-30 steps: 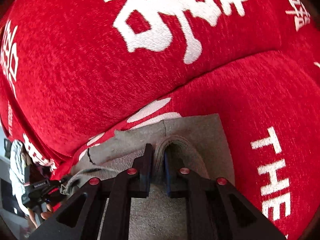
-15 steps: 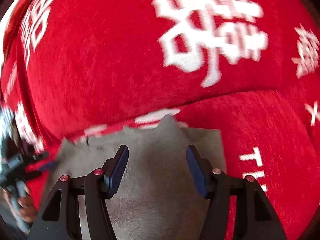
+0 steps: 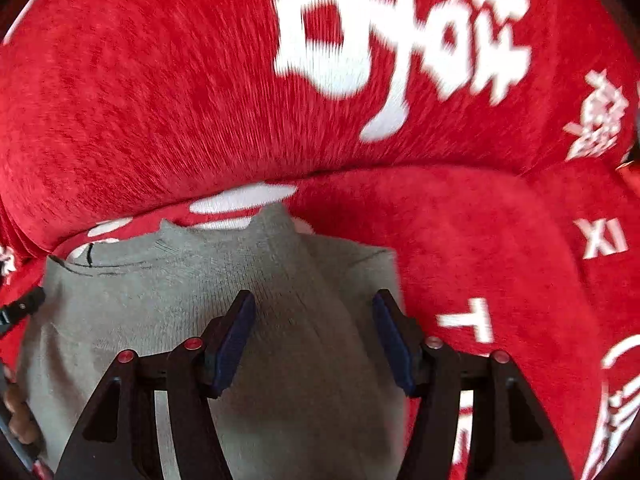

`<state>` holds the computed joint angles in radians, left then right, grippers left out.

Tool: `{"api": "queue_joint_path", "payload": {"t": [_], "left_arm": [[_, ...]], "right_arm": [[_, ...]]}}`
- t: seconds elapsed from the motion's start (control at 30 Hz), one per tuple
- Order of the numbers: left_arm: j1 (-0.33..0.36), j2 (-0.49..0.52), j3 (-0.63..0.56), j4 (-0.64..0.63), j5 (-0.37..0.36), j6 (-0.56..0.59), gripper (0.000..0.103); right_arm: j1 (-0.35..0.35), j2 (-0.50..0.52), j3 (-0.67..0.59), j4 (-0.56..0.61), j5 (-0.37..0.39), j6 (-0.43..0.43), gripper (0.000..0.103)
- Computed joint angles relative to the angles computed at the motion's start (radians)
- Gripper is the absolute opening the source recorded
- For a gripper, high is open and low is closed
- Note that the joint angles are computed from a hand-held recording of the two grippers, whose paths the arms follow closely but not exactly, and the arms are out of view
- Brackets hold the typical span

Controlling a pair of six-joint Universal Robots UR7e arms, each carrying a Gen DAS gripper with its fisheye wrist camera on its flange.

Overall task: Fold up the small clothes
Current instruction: 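Press both open grippers on the folded sweater to flatten it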

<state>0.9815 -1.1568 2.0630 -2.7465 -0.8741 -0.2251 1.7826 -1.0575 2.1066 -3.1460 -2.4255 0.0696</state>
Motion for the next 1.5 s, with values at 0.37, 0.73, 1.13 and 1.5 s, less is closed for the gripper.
{"api": "queue_joint_path", "payload": {"t": [0.37, 0.73, 1.13, 1.5], "left_arm": [[-0.155, -0.102, 0.286, -0.083, 0.121, -0.026, 0.067], [-0.201, -0.204, 0.316, -0.079, 0.052, -0.075, 0.072], [-0.138, -0.084, 0.241, 0.021, 0.180, -0.065, 0.092], [-0.281, -0.087, 0.366, -0.001, 0.198, -0.116, 0.092]], "right_arm": [[0.137, 0.048, 0.166, -0.197, -0.002, -0.105, 0.065], [0.195, 0.009, 0.177, -0.204, 0.006, -0.016, 0.068], [0.120, 0.073, 0.124, -0.145, -0.018, -0.049, 0.070], [0.235, 0.119, 0.182, -0.224, -0.033, -0.104, 0.071]]}}
